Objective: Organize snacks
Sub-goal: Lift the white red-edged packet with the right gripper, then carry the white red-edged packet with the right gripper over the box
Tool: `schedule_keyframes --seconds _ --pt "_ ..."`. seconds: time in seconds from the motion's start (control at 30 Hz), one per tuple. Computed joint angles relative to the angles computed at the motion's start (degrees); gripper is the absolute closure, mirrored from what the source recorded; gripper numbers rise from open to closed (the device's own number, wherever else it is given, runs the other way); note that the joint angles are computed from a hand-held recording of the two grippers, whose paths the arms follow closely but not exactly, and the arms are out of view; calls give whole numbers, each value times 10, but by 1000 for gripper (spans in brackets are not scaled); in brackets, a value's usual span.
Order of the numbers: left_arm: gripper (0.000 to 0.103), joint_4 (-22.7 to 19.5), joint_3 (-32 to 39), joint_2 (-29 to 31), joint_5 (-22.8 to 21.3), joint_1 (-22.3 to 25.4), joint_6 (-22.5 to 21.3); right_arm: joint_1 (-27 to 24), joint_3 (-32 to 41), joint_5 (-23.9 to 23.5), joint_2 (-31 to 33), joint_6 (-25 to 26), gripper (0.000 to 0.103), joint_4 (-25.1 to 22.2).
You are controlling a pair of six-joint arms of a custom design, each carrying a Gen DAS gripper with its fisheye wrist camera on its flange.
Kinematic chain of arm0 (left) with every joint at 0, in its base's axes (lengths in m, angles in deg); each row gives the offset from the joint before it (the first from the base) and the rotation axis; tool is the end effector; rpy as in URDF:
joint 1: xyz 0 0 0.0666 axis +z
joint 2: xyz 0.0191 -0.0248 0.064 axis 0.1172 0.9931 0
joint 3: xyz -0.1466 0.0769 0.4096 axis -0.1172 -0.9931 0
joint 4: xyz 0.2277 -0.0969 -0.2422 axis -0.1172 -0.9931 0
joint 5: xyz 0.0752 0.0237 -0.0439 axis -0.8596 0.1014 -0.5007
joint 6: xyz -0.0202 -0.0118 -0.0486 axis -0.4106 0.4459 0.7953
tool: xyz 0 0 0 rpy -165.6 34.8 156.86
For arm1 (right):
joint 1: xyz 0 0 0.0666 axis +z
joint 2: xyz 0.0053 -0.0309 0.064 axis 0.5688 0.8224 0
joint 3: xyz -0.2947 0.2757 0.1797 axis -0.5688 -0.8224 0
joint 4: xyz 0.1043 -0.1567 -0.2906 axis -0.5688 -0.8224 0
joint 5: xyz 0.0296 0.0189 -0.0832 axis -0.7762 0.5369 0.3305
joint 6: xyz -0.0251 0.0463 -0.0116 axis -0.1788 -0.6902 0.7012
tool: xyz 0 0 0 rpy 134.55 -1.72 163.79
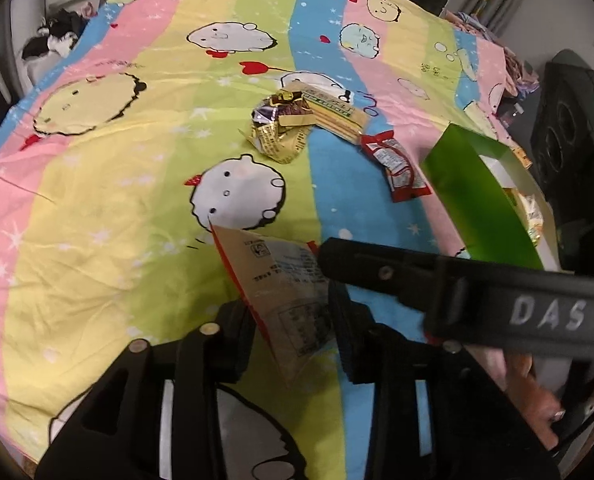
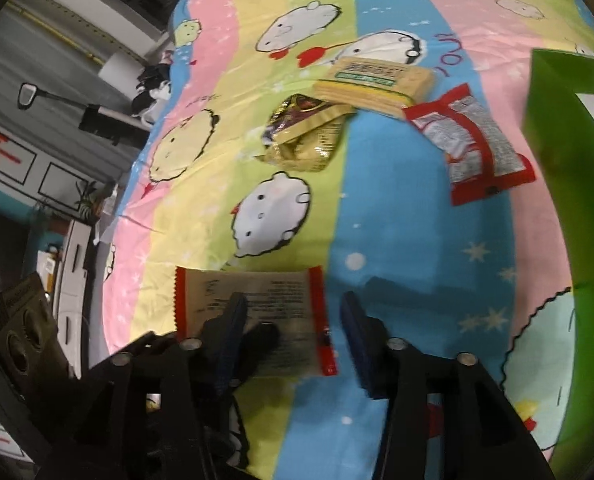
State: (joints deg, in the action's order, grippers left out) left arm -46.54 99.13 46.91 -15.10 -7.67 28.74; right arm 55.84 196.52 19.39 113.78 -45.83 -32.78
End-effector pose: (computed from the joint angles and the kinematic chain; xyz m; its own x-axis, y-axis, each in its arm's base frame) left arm 0.5952 -0.1585 0.4738 -0.8422 -0.0330 -0.5382 0.1247 0.9591 -0.2540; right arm 0.6593 0.2695 0.4682 -0.9326 -0.0126 -0.3606 -0.2007 0.8487 0.4893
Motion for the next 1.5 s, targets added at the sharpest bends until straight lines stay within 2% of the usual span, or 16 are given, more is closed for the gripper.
schedule_keyframes --seconds 0.03,0.13,0.37,0.5,0.57,0.63,0.67,0.7,0.73,0.87,0.97,1.1,1.3,1.5 --pt "50 0 -1 0 -10 -1 -4 -3 -3 -9 0 -5 48 2" --pt "41 -10 4 5 -39 -2 -5 -10 3 -34 8 -17 48 -7" --pt "35 -23 5 4 -33 7 2 -4 50 -44 35 -10 48 -42" --pt "35 -37 13 10 -17 12 15 3 82 -37 53 0 48 -61" --pt "35 -40 15 14 -6 14 21 7 68 -28 47 2 48 -46" --pt "37 -44 17 20 33 21 32 9 66 -25 48 5 48 -41" --pt "39 -39 14 19 35 21 35 11 61 -26 46 1 48 -33" --pt "48 -34 12 18 29 19 34 11 54 -31 44 0 48 -25" --pt "51 -34 12 17 21 17 31 13 51 -36 44 3 48 -20" --pt "60 -15 -2 8 30 16 27 21 38 -7 35 16 51 -13" --pt "62 1 -10 -1 23 12 24 21 16 -10 22 12 52 5" --pt "62 26 -12 -14 24 7 18 22 -32 17 -17 15 52 47" --pt "62 66 16 -29 1 -27 -5 5 -137 40 -102 3 52 150" --pt "62 86 72 -13 0 -68 -35 -30 -248 75 -190 -13 52 246"
